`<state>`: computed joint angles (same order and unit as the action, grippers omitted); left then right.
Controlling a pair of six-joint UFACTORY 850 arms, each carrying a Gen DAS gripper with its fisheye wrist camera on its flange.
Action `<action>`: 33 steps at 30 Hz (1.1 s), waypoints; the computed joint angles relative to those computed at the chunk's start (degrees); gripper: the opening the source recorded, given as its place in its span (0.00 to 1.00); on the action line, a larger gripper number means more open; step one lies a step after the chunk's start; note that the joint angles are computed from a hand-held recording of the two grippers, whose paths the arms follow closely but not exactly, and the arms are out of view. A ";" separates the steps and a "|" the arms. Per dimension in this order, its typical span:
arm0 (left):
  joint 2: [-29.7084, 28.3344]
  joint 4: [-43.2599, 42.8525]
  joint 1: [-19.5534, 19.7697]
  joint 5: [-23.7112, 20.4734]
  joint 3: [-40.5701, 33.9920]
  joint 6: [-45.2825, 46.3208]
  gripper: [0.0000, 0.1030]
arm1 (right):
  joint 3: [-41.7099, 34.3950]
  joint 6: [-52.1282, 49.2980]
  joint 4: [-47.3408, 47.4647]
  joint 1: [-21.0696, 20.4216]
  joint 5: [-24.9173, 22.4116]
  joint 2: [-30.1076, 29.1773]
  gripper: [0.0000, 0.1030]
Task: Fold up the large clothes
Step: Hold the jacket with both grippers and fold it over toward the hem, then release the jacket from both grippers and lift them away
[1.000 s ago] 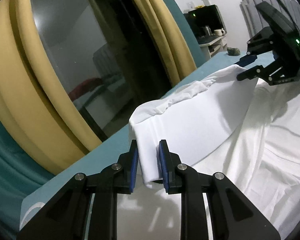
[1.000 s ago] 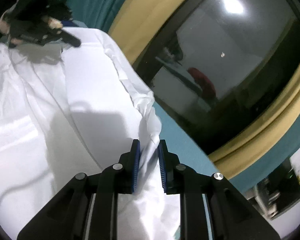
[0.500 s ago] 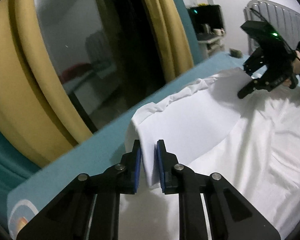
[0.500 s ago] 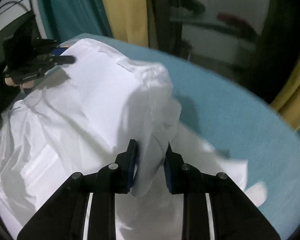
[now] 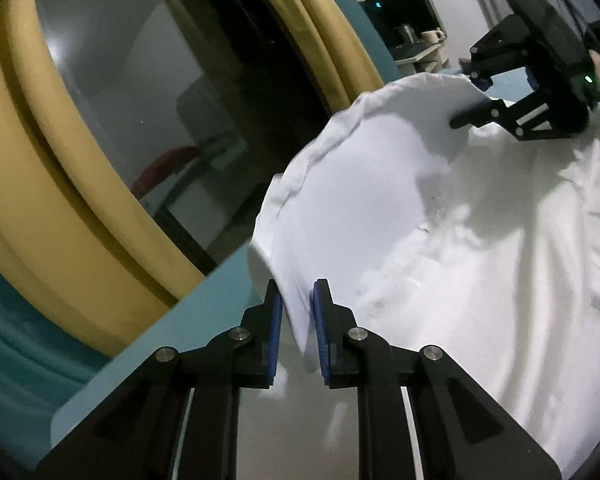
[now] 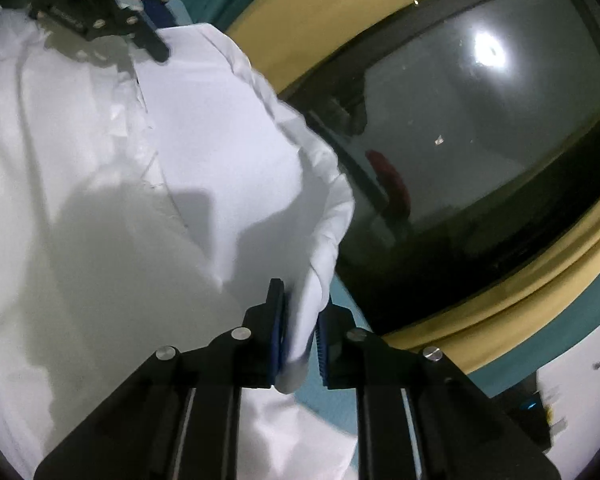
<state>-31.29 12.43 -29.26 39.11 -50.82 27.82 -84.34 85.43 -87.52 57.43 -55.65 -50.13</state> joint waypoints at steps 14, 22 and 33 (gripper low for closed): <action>9.34 8.17 2.53 2.04 13.41 -5.10 0.17 | 7.38 -1.53 8.44 -0.17 4.92 7.08 0.32; 12.57 14.20 4.74 -0.36 15.31 -13.93 0.17 | 3.76 16.91 0.45 -3.59 16.47 9.18 0.70; 13.94 26.93 7.81 1.62 12.24 -41.59 0.33 | -13.69 -2.56 31.75 -10.26 37.02 -1.55 0.02</action>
